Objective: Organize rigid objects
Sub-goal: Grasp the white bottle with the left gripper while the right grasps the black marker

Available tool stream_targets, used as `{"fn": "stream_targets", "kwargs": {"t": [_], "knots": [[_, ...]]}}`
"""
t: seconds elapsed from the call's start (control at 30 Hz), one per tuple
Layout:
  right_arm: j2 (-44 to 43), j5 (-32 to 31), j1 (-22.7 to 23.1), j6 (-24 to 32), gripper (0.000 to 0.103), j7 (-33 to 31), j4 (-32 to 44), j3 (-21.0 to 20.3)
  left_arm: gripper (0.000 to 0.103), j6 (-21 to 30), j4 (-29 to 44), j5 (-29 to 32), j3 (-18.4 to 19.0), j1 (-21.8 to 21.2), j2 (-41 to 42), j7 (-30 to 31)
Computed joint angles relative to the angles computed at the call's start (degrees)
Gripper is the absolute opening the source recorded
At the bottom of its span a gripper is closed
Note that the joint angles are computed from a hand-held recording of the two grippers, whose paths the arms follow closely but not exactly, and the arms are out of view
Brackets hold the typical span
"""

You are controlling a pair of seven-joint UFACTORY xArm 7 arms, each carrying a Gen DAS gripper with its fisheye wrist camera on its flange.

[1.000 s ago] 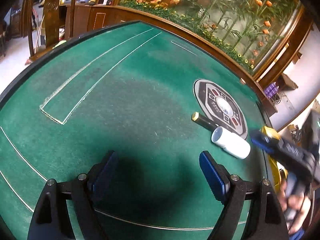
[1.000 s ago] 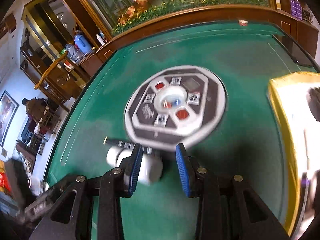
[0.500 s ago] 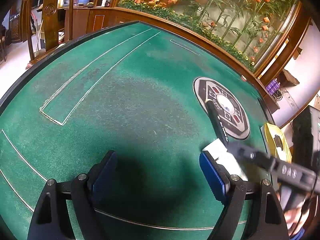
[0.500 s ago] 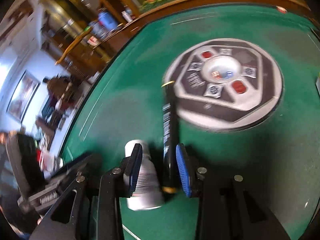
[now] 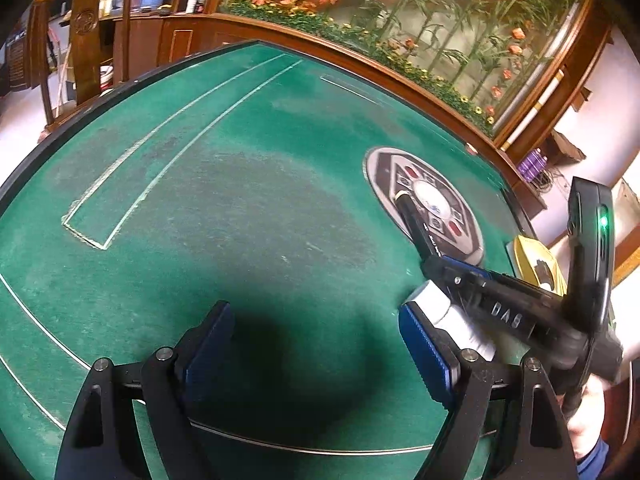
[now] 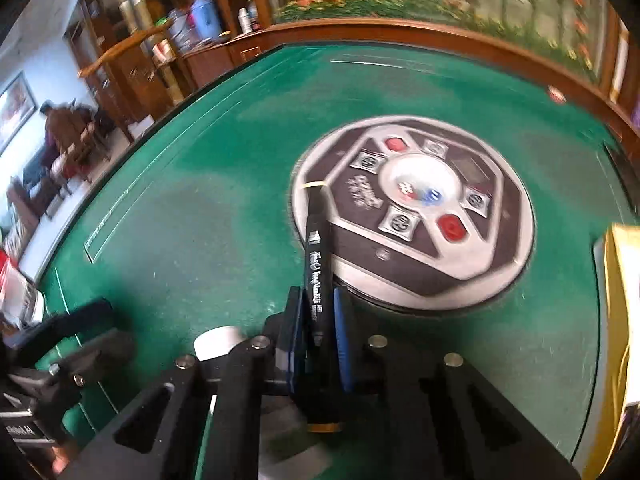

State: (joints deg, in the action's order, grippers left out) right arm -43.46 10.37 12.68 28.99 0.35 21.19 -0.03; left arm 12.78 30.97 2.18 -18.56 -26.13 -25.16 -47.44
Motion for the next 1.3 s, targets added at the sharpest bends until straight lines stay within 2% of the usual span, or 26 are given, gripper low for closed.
{"fn": "stream_targets", "kwargs": {"t": [0.17, 0.23, 0.3, 0.37, 0.47, 0.57, 0.63, 0.7, 0.73, 0.83, 0.9, 0.97, 1.0, 1.03, 1.07, 1.1, 1.17, 1.3], "knots": [[-6.2, 2.5, -2.6, 4.3, 0.014, 0.6, -2.7, -4.4, 0.087, 0.9, 1.3, 0.6, -1.5, -0.2, 0.4, -0.8], [-9.2, 3.4, -2.9, 5.9, 0.014, -0.1, -4.1, -5.3, 0.087, 0.2, 2.0, -1.1, -0.6, -2.4, 1.3, -0.5], [-12.8, 2.8, -3.9, 7.6, 0.014, 0.3, -5.8, -3.8, 0.087, 1.0, 3.8, -2.5, 0.3, -4.7, 2.9, 0.9], [-16.2, 2.2, -3.5, 8.8, 0.014, 0.0, -7.4, -2.9, 0.087, 2.3, 5.8, -2.1, -0.5, -5.0, 4.1, 1.3], [-20.0, 5.0, -0.4, 12.0, 0.014, -3.6, -8.8, -7.7, 0.087, 4.4, 8.8, -0.9, -2.3, -4.5, 6.1, 0.0], [-21.8, 8.7, 0.0, 15.2, 0.014, -6.8, -9.2, -11.9, 0.087, 7.3, 11.1, -0.2, -2.7, -4.7, 7.5, -1.0], [-23.1, 9.5, -2.5, 16.0, 0.014, -6.7, -9.8, -11.3, 0.087, 9.3, 12.6, 2.5, -4.2, -3.5, 8.6, -3.6], [-25.8, 7.3, -7.1, 15.4, 0.014, -5.2, -10.7, -8.0, 0.087, 11.0, 14.4, 5.4, -5.1, -2.7, 10.2, -5.8], [-27.3, 6.9, -8.4, 15.5, 0.014, -4.8, -11.1, -7.8, 0.087, 11.7, 15.4, 6.7, -5.3, -2.7, 11.3, -6.5], [-29.2, 5.9, -10.4, 16.6, 0.014, -4.1, -11.5, -8.2, 0.09, 13.4, 18.5, 10.8, -5.5, -3.1, 15.0, -8.5], [-29.1, 5.6, -11.1, 17.1, 0.014, -4.5, -11.4, -9.2, 0.09, 16.3, 21.3, 18.3, -6.8, -2.8, 17.4, -13.5], [-28.9, 5.3, -11.7, 16.7, 0.014, -4.6, -11.4, -9.1, 0.089, 18.1, 22.4, 23.1, -6.7, -3.6, 18.4, -16.6], [-28.9, 5.5, -11.6, 16.5, 0.014, -4.8, -11.4, -9.5, 0.082, 19.5, 22.8, 26.2, -6.8, -4.0, 18.8, -18.5], [-28.8, 5.8, -11.3, 16.0, 0.014, -4.9, -11.6, -9.4, 0.07, 21.7, 23.6, 29.3, -7.0, -4.5, 19.2, -20.0], [-28.8, 5.7, -11.4, 15.7, 0.014, -4.7, -11.6, -8.9, 0.066, 23.0, 24.0, 31.2, -6.8, -5.1, 19.6, -20.8], [-28.7, 5.7, -11.3, 15.6, 0.014, -4.7, -11.6, -8.8, 0.057, 22.9, 23.5, 32.4, -6.2, -5.7, 19.1, -21.5], [-30.1, 5.5, -11.7, 16.7, 0.014, -5.0, -11.7, -9.5, 0.047, 21.4, 22.3, 33.4, -5.0, -6.5, 18.3, -22.4], [-30.6, 5.6, -11.6, 16.1, 0.014, -5.0, -11.9, -9.1, 0.04, 19.7, 21.4, 34.5, -4.3, -6.8, 17.8, -23.4]]}}
